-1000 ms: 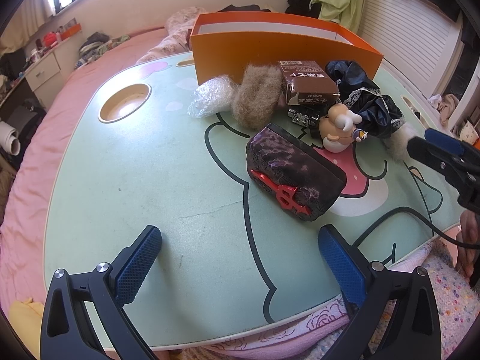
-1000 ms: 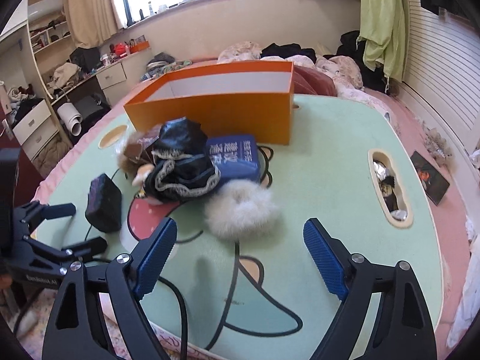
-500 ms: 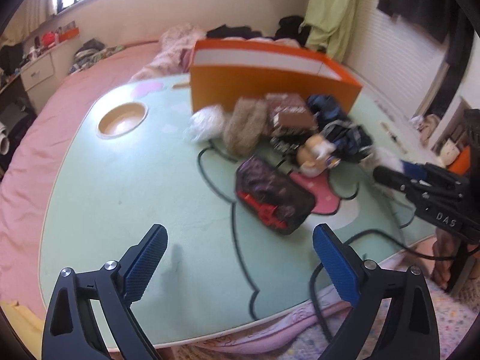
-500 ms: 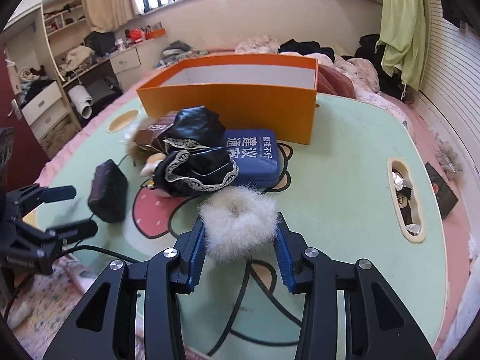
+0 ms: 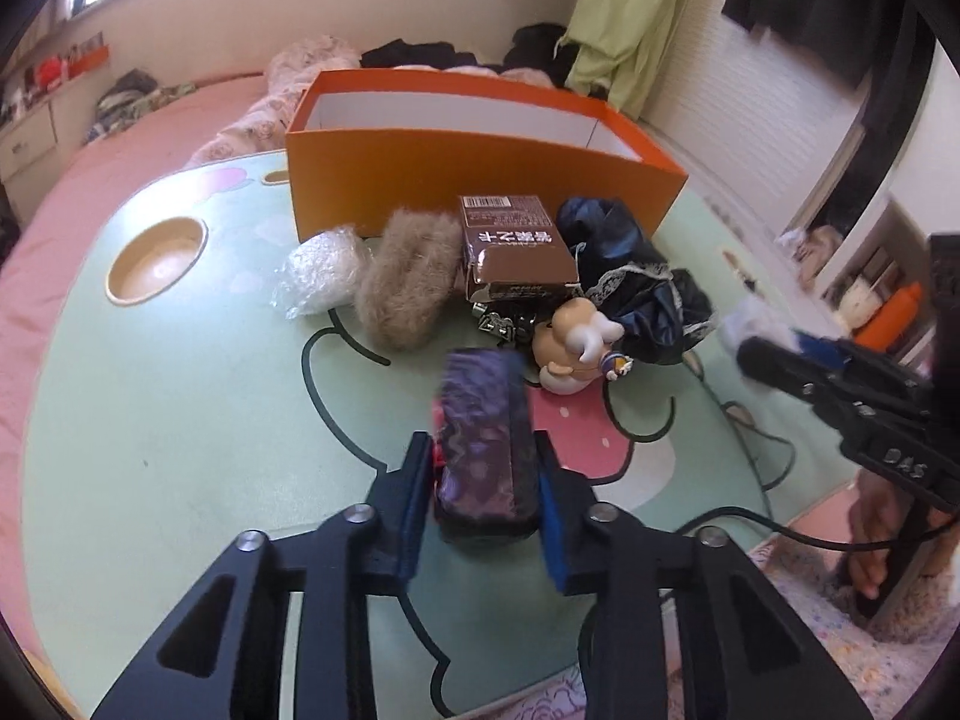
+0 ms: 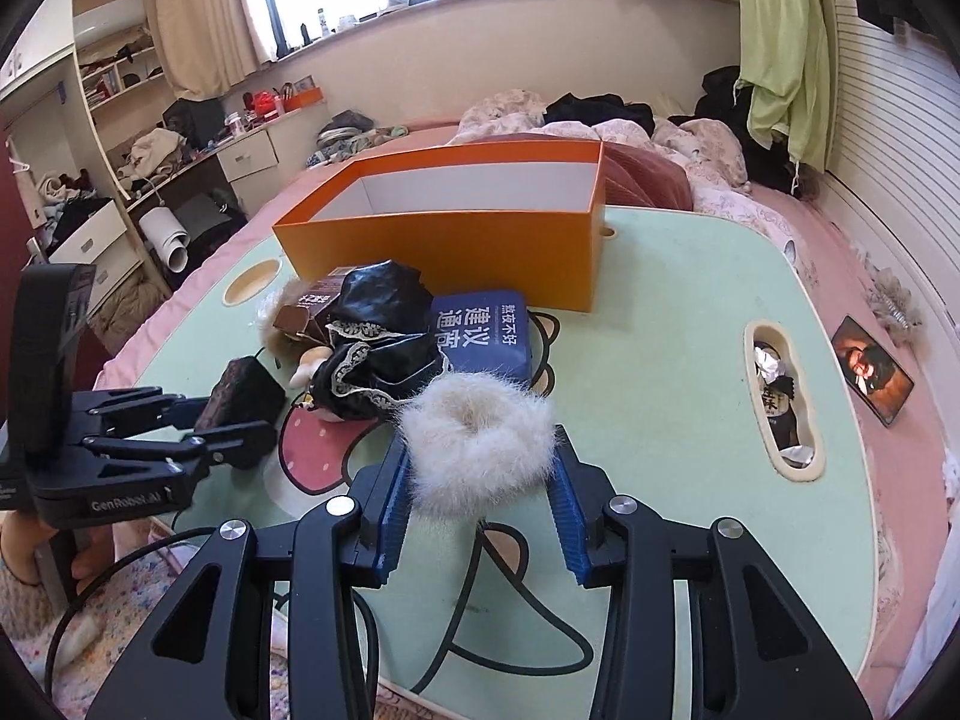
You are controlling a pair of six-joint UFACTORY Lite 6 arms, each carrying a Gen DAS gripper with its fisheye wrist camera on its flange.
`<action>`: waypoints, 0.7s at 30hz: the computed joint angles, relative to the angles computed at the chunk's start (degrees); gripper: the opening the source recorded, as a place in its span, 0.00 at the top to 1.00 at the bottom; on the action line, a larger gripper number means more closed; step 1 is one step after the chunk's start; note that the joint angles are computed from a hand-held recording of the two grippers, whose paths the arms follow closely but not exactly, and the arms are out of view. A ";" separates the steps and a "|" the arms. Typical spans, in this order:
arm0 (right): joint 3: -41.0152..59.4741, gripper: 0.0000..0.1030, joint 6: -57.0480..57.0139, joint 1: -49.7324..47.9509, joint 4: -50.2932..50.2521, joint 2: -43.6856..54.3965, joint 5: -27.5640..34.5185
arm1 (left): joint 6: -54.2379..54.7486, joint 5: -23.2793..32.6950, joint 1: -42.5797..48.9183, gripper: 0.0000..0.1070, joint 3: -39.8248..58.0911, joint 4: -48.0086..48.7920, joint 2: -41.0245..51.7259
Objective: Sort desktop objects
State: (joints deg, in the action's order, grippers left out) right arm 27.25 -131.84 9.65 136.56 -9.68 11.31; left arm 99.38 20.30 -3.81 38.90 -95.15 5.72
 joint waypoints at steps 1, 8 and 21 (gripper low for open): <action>0.10 0.59 0.53 -0.07 -0.55 0.18 0.13 | 0.91 2.19 1.60 0.75 0.11 -0.68 0.75; -0.20 0.59 2.46 0.67 -2.32 -1.85 -0.89 | 0.51 4.00 2.87 0.75 -4.32 -0.41 -8.11; 40.47 0.59 72.64 -0.63 -69.97 25.01 1.42 | -49.24 6.15 -0.24 0.75 53.16 39.51 24.68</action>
State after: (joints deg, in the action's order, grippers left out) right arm 67.72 -59.19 9.02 66.60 15.33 12.72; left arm 50.15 26.45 -4.05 92.06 -55.65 30.39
